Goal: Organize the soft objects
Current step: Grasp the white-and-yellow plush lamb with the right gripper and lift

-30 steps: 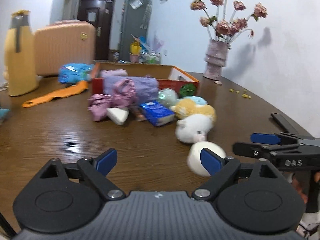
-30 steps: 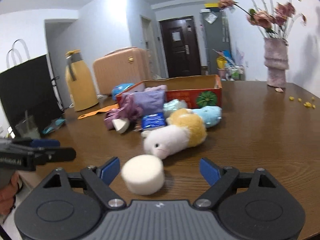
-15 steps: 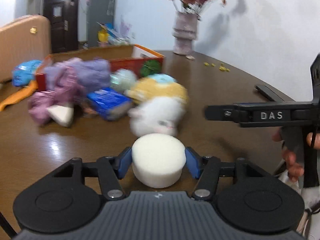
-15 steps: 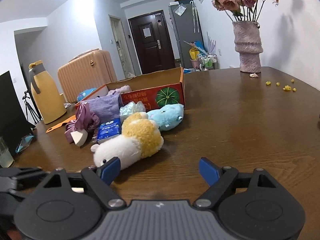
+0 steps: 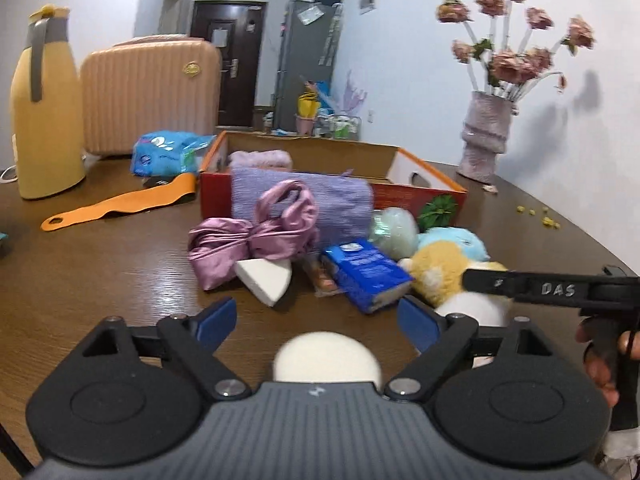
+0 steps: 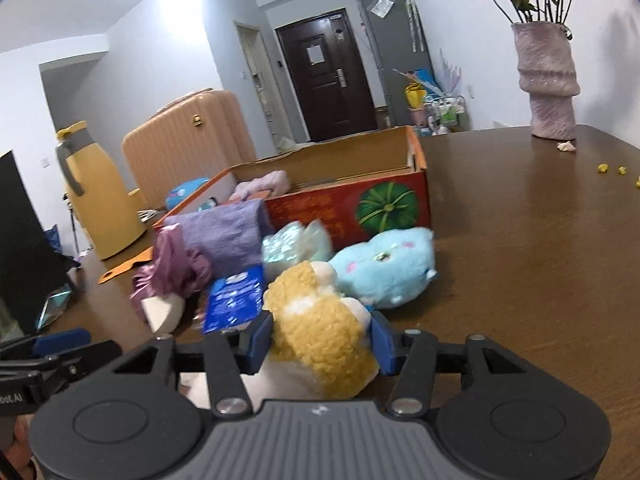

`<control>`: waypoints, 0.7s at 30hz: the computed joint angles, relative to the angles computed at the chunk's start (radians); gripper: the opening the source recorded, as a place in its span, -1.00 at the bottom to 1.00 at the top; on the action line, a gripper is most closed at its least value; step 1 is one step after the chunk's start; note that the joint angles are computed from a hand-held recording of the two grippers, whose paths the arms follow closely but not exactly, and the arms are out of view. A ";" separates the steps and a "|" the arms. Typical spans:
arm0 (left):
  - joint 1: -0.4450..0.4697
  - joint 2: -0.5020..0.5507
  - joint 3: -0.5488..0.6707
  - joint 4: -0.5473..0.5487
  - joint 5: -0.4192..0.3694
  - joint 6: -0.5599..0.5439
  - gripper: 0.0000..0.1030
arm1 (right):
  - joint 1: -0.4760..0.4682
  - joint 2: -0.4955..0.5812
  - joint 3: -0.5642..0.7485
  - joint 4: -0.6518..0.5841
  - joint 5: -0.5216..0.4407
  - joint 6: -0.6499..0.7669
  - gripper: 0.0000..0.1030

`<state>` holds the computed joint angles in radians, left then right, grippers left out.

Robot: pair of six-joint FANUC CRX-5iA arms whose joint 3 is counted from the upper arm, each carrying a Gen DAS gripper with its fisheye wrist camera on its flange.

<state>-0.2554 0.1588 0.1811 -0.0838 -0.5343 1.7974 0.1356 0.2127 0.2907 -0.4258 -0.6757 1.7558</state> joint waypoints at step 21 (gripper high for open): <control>-0.112 0.033 -0.061 0.275 0.036 -0.439 0.70 | -0.123 -0.260 -0.271 -0.154 0.020 0.079 0.29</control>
